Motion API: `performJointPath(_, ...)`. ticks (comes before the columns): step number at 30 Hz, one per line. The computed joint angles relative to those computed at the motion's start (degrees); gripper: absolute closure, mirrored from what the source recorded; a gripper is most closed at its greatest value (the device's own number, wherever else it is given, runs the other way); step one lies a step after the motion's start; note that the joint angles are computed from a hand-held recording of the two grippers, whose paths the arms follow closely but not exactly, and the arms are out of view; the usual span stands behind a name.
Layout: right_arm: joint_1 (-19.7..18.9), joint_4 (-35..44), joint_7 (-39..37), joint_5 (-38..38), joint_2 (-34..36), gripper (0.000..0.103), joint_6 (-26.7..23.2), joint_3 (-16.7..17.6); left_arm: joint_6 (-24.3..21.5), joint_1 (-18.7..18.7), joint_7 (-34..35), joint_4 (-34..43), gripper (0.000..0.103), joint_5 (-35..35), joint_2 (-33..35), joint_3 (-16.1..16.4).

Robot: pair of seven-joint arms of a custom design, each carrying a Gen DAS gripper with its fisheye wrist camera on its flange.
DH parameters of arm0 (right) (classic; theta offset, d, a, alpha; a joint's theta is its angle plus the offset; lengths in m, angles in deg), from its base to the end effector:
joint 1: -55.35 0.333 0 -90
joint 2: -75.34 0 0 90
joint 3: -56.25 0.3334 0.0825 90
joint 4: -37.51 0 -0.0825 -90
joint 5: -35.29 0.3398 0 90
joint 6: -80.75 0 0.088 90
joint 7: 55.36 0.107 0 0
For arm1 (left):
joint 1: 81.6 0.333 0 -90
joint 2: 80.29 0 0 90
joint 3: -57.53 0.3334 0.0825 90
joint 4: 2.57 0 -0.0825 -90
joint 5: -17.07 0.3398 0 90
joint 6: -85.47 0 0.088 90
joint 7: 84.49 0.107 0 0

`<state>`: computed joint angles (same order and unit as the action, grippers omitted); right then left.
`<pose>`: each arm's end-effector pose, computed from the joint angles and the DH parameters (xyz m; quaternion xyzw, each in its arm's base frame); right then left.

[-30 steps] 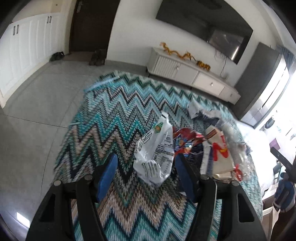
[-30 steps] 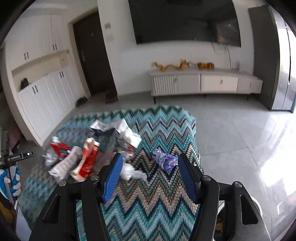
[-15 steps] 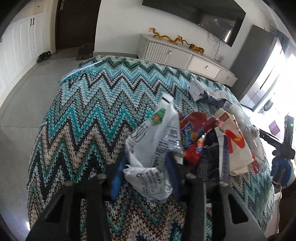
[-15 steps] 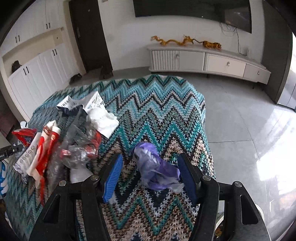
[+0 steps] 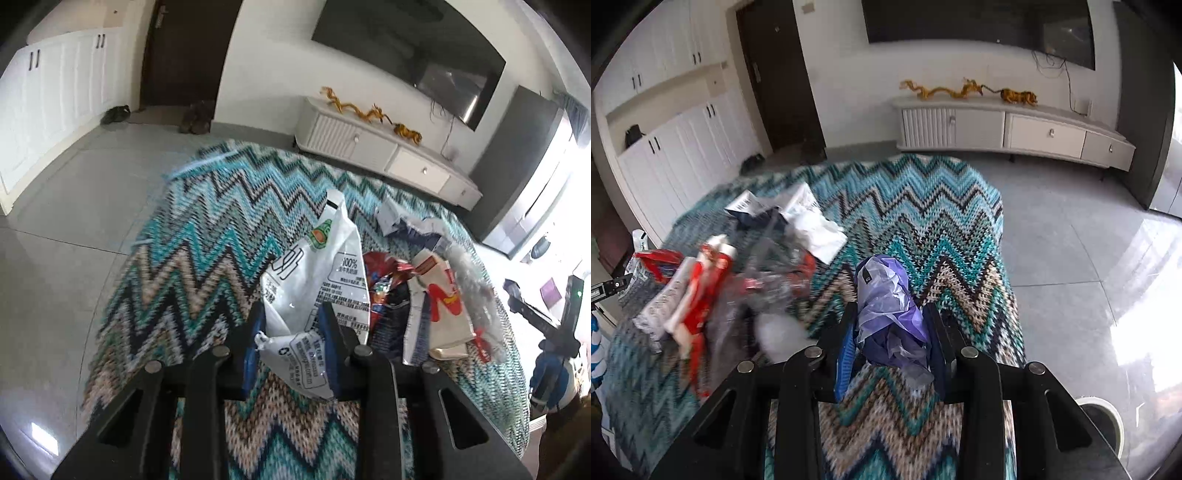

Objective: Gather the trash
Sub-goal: 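Grasp the white printed plastic bag with the left tool while the right tool grasps the purple bag, then carry both bags to the white bin and open both tools to release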

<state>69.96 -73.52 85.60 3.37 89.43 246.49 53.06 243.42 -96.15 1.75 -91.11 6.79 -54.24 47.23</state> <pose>0.5988 0.1558 0.4769 -0.5913 0.7167 -0.2366 0.2842 0.6490 -0.2628 0.5153 -0.5927 0.7096 -0.3658 0.1065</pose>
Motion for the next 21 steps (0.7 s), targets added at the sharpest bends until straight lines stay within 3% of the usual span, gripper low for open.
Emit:
performJointPath(4,2.0,-5.4,7.2,-6.6,-5.6,0.069,2.2,-1.6,3.3,0.2,0.0,-6.4,0.076,-0.6,-5.7,-0.3)
performJointPath(8,1.3,-9.7,15.7,-15.1,-11.0,0.069,2.7,-0.6,5.7,0.2,0.6,-11.0,0.076,-1.3,-10.4,-1.1)
performJointPath(15,-4.1,-18.2,30.0,-29.0,-22.4,0.069,1.9,4.7,7.0,-0.4,3.7,-13.7,0.076,-4.1,-15.7,-3.7)
performJointPath(21,-10.0,-26.7,35.8,-32.8,-34.1,0.069,0.3,9.6,5.7,-3.2,7.2,-10.8,0.076,-5.9,-16.6,-6.2)
